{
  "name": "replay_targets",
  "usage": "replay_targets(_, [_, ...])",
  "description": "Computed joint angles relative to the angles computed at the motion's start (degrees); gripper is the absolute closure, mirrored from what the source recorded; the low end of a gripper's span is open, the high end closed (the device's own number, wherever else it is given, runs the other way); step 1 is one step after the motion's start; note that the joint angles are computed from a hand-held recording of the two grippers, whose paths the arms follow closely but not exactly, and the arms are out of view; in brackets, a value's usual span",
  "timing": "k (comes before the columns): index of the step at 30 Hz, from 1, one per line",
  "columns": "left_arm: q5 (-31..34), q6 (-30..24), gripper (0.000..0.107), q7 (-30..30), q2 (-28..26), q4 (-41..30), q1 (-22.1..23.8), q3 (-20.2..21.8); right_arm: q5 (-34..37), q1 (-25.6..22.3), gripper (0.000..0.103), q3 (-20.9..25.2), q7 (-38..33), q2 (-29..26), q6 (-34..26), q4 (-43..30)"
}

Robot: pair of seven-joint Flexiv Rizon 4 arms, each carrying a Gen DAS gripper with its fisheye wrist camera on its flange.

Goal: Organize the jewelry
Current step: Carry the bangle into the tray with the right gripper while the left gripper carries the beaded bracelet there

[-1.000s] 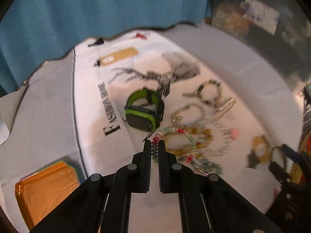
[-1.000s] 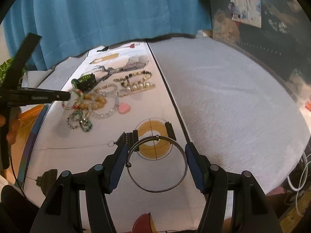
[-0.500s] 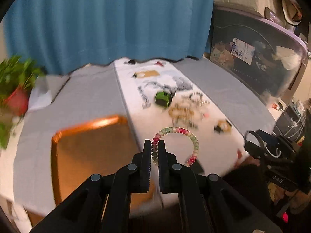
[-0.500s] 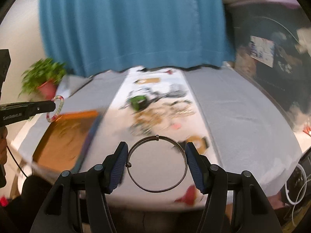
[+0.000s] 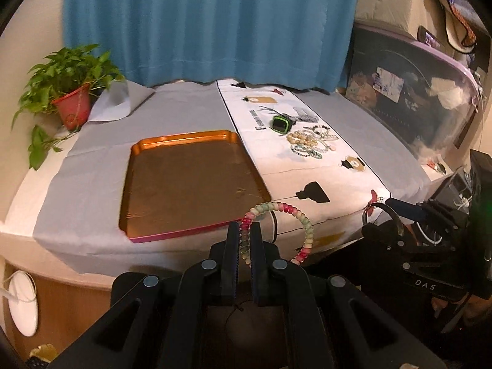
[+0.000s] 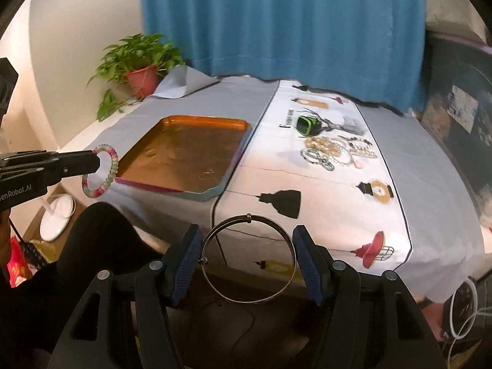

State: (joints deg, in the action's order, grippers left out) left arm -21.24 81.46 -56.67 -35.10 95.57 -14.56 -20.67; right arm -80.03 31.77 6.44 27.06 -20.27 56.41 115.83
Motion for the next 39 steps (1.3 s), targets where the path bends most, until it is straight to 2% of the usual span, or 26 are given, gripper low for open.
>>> replay_targets(9, [-0.3, 1.8, 0.102, 1.1, 0.1, 1.1, 1.7, -1.8, 3.7, 0.6, 0.042, 0.4, -3.2, 0.0, -1.3, -0.9])
replay_targets(14, [0.2, 0.7, 0.102, -0.7, -1.0, -1.0, 0.4, 0.7, 5.1, 0.3, 0.042, -0.2, -5.8, -0.6, -0.3, -1.3])
replay_targets(18, [1.6, -1.1, 0.102, -3.9, -2.4, -4.1, -2.0, 4.9, 6.0, 0.2, 0.042, -1.3, -9.0, -2.6, 0.5, -3.8])
replay_targets(21, [3.5, -2.1, 0.102, -6.5, -4.3, -7.8, -3.8, 8.2, 6.0, -0.3, 0.042, -2.7, -10.5, -4.6, 2.8, -6.3])
replay_targets(26, [4.6, -5.3, 0.102, -9.0, -8.7, -14.7, -4.0, 9.6, 6.9, -0.4, 0.042, -5.4, -13.4, -9.7, 8.0, -12.1])
replay_targets(32, [6.6, -10.9, 0.102, -12.6, -16.2, -27.2, -5.6, 13.1, 14.5, -0.1, 0.042, -8.3, -21.4, -17.0, 12.1, -20.2])
replay_targets(39, [9.4, -17.1, 0.102, -16.4, -24.7, -41.7, -6.5, 16.2, 26.2, 0.2, 0.042, -8.6, -35.2, -25.1, 11.5, -31.1])
